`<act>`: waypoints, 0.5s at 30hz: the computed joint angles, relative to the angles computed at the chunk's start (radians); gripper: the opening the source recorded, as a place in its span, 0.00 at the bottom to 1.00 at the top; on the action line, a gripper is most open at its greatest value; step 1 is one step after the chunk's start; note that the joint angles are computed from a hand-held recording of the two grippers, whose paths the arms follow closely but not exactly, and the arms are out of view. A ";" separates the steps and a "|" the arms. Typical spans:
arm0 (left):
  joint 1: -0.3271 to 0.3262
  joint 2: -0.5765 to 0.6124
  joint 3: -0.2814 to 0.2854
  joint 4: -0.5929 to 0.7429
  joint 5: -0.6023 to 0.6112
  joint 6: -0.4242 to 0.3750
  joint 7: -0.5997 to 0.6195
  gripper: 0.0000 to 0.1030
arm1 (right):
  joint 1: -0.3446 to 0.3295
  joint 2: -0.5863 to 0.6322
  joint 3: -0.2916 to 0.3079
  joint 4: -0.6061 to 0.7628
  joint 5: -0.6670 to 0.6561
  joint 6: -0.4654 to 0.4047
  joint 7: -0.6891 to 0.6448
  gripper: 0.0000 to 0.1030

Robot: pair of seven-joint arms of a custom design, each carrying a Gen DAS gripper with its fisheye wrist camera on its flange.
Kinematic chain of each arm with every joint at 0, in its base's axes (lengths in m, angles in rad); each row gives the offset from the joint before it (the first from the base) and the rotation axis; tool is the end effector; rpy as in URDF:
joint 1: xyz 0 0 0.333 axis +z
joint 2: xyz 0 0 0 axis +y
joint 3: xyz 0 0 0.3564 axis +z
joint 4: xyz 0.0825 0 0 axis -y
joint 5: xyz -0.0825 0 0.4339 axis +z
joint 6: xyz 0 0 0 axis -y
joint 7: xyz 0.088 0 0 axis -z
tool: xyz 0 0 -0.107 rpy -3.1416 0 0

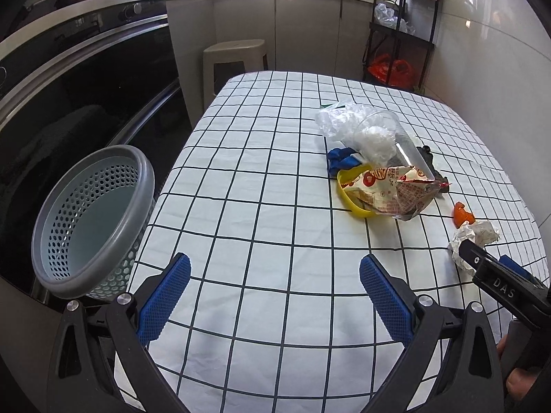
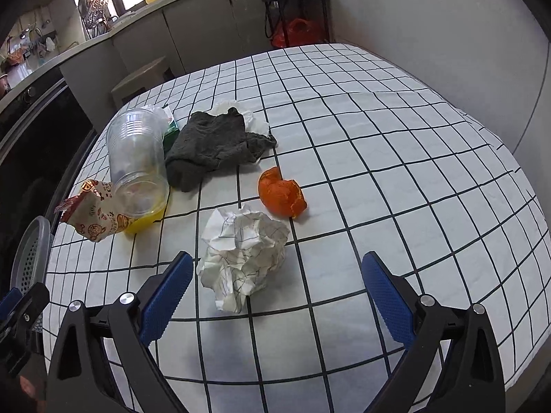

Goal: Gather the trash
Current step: 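Grasp the crumpled white paper with the right tool while the left tool approaches the snack wrapper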

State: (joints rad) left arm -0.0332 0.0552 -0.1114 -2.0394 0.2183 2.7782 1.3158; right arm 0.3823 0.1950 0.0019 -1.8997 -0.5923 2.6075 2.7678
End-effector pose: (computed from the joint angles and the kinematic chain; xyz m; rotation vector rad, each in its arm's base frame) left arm 0.6462 -0.1026 0.5107 -1.7598 1.8760 -0.6581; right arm 0.6393 0.2712 0.4678 -1.4560 2.1406 -0.5627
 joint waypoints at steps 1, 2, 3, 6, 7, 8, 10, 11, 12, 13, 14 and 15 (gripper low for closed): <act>-0.001 0.002 0.000 0.001 0.003 0.000 -0.001 0.94 | 0.001 0.006 -0.001 0.005 -0.005 -0.003 0.002 0.91; -0.002 0.004 -0.001 0.002 0.006 -0.001 -0.002 0.94 | 0.002 0.010 -0.002 0.009 -0.005 -0.007 0.004 0.91; -0.003 0.004 -0.001 0.002 0.006 -0.001 -0.001 0.94 | 0.000 0.014 -0.002 0.011 0.003 -0.006 0.002 0.91; -0.006 0.007 0.000 0.002 0.026 0.001 -0.013 0.94 | 0.004 0.022 -0.006 0.018 -0.001 -0.010 0.003 0.89; -0.006 0.008 0.000 0.002 0.025 0.000 -0.012 0.94 | 0.008 0.024 -0.008 0.022 -0.009 -0.019 0.005 0.86; -0.006 0.009 0.000 0.002 0.020 0.000 -0.009 0.94 | 0.010 0.028 -0.008 0.028 -0.010 -0.030 0.000 0.77; -0.005 0.008 -0.002 -0.001 0.005 0.001 0.000 0.94 | 0.008 0.034 -0.001 0.037 0.009 -0.046 -0.030 0.60; -0.005 0.008 -0.002 -0.002 0.003 0.002 0.000 0.94 | 0.003 0.036 0.003 0.036 0.029 -0.042 -0.049 0.53; -0.005 0.006 -0.001 -0.004 0.003 0.003 -0.001 0.94 | 0.003 0.032 0.003 0.029 0.035 -0.035 -0.053 0.48; -0.005 0.005 -0.001 -0.005 0.002 0.005 -0.002 0.94 | 0.009 0.028 -0.002 0.022 0.021 -0.030 -0.043 0.45; -0.005 0.003 -0.002 -0.008 -0.001 0.008 -0.001 0.94 | 0.008 0.025 -0.001 0.016 0.022 -0.022 -0.047 0.40; -0.006 0.002 -0.002 -0.009 -0.002 0.010 -0.001 0.94 | 0.006 0.017 -0.001 0.005 0.027 -0.008 -0.049 0.40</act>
State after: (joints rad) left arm -0.0391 0.0570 -0.1138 -2.0480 0.2164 2.7885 1.3144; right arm 0.3883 0.2120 0.0012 -1.8948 -0.5656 2.5996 2.7187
